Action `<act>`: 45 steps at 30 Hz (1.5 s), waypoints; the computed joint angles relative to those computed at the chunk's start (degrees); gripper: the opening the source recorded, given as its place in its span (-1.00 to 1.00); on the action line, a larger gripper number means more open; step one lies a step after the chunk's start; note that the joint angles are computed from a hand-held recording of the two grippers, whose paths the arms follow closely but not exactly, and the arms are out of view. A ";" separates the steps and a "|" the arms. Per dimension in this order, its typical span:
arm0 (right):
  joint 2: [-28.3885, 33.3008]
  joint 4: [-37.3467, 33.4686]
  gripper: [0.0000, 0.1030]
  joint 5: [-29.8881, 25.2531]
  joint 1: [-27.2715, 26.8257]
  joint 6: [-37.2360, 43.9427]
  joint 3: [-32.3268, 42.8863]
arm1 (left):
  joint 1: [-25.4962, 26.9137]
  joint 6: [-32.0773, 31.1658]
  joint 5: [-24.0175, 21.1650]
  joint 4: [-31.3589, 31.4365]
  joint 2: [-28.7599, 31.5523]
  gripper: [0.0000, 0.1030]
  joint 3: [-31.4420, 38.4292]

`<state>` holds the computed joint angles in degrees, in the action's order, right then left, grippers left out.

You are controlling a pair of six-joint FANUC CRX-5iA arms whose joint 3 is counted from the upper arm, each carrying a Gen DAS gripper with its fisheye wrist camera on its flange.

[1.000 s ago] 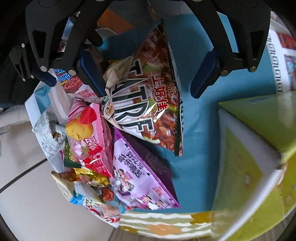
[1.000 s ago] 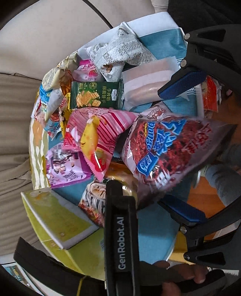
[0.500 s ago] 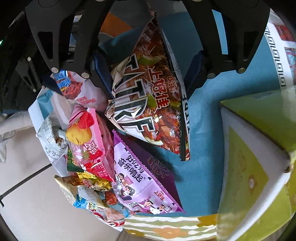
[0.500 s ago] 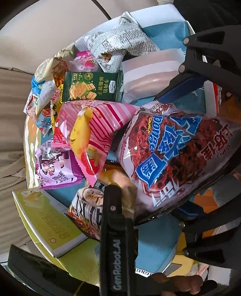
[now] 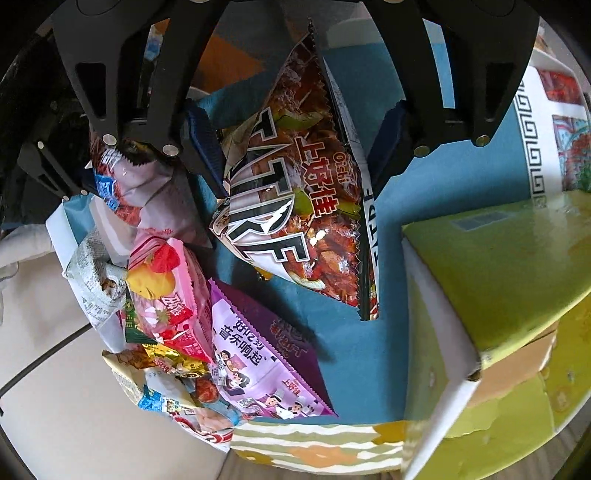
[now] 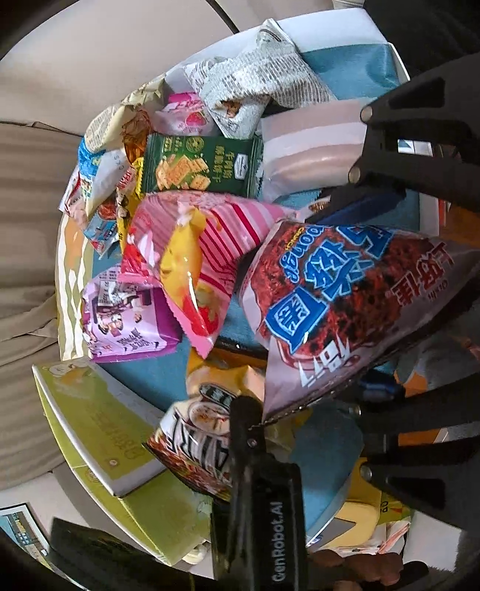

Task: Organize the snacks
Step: 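Lift both bags and carry them over the yellow-green box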

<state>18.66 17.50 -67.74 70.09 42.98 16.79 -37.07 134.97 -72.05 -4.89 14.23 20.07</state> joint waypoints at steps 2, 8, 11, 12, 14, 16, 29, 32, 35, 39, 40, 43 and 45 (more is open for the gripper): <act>-0.43 -0.48 0.12 0.92 -0.36 -0.41 -0.41 | -0.46 0.78 -0.35 -0.57 -0.06 0.35 0.40; -2.17 -1.17 0.11 2.70 0.04 -0.97 -1.75 | -2.27 3.36 -2.53 -2.95 -0.61 0.35 2.12; -2.94 -1.04 0.11 2.81 0.73 -0.86 -1.88 | -3.38 5.26 -4.07 -4.60 -1.22 0.35 3.07; -3.44 -0.95 0.11 2.89 1.05 -0.78 -2.06 | -3.93 6.18 -4.83 -5.48 -1.40 0.35 3.57; -3.66 -1.36 0.11 2.73 1.33 -0.04 -1.53 | -4.65 7.44 -5.78 -6.56 -1.79 0.35 4.08; -4.60 -1.66 0.11 2.67 1.78 0.70 -1.72 | -5.68 9.24 -7.20 -8.05 -1.89 0.35 5.26; -7.86 -1.50 0.12 4.54 3.63 5.27 -2.29 | -12.47 18.65 -16.08 -18.63 -4.77 0.35 10.46; -8.17 -0.41 0.12 5.18 4.10 6.04 -1.80 | -13.68 20.02 -18.00 -21.22 -5.34 0.35 11.92; -7.60 -0.13 0.12 5.95 3.50 7.73 0.35 | -14.44 20.68 -19.64 -23.63 -5.99 0.35 13.23; -5.55 0.06 0.12 6.12 2.49 10.80 4.86 | -13.80 19.14 -21.42 -27.09 -7.49 0.35 14.65; -4.64 0.33 0.12 5.92 2.35 11.64 6.46 | -13.05 18.35 -21.37 -27.27 -8.00 0.35 14.66; -0.47 0.37 0.12 4.01 1.37 13.87 14.01 | -9.77 15.38 -20.37 -27.37 -9.87 0.35 13.89; 2.39 -0.18 0.13 5.09 0.25 14.15 18.73 | -6.83 12.80 -19.07 -26.88 -11.07 0.35 12.92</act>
